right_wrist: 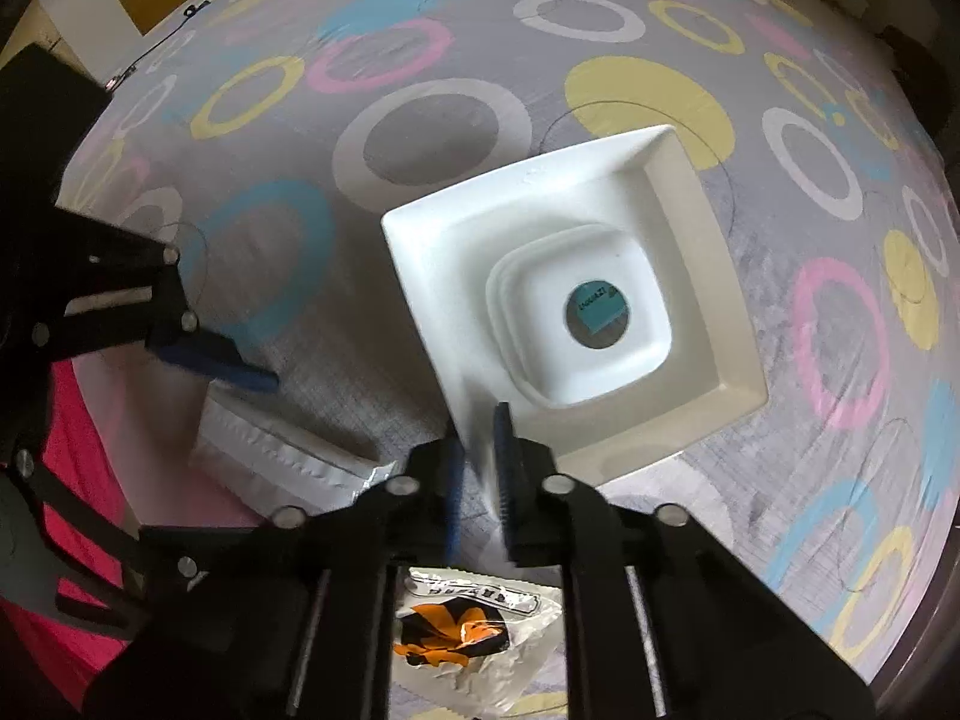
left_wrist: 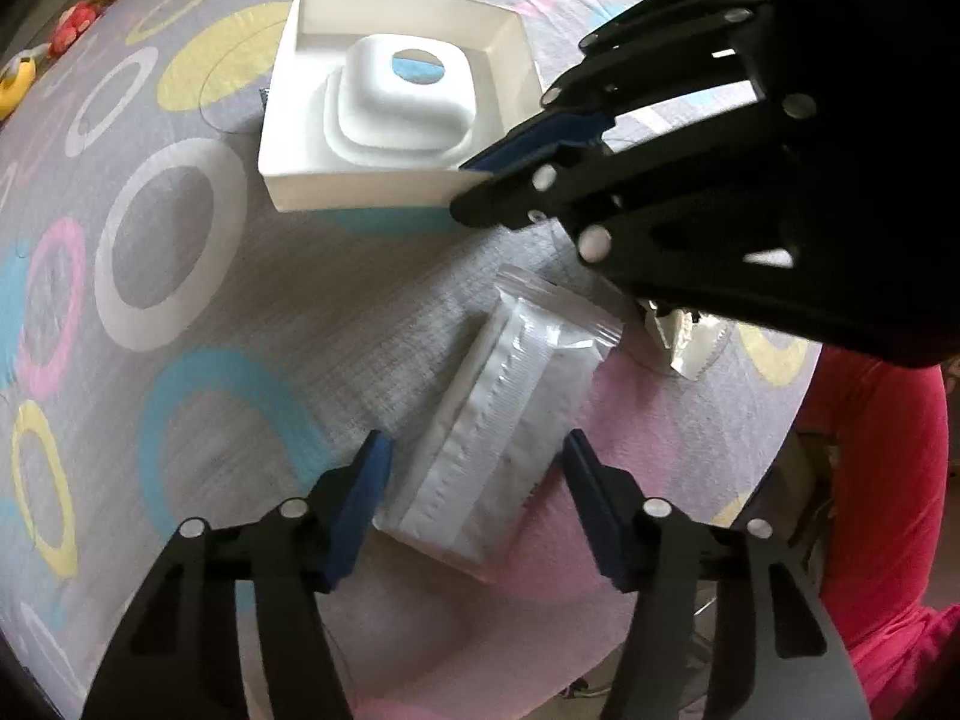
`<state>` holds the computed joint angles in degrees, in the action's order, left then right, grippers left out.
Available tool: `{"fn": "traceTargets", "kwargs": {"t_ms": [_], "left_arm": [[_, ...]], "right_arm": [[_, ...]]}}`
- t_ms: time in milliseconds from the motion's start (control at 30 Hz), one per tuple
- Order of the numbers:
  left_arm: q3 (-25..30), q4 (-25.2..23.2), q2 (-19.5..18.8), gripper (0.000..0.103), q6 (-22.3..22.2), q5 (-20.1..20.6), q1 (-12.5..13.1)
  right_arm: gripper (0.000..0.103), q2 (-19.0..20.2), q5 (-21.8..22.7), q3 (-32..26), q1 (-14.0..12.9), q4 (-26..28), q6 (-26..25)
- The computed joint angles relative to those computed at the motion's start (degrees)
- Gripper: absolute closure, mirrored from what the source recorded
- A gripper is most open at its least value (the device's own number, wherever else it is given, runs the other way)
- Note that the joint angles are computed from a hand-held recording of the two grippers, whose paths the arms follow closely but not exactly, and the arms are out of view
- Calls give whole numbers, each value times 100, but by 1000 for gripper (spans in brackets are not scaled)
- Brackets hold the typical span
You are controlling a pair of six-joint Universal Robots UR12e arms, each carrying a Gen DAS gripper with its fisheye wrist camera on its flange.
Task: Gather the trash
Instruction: 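Grasp the white sealed packet with the left tool while the right grasps the white square tray, then carry the white packet and white tray down toward the floor bin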
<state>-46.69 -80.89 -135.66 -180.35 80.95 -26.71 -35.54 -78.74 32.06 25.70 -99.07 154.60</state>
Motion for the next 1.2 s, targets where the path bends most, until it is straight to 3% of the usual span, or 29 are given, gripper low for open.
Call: {"fn": "traceTargets", "kwargs": {"t_ms": [200,300,467,700,900,1033,1200], "left_arm": [[131,-248,-36,50,-199,81,-109],[311,-449,-122,59,-540,185,-144],[369,-553,-141,62,-1128,115,-108],[610,-735,-193,64,-1442,213,-32],[204,-486,121,64,-1742,278,71],[260,-437,181,64,-1892,409,61],[163,-325,370,64,-2115,686,-136]], "right_arm": [[97,-5,-84,-16,-3,-7,235],[100,-3,-126,-28,1,-51,321],[101,-26,-151,-25,-9,-153,429],[101,-165,-238,129,-24,-373,561],[101,-357,-214,398,-67,-691,839],[101,-593,-261,718,-91,-995,1012],[101,-972,-240,1199,-110,-1376,1118]]}}
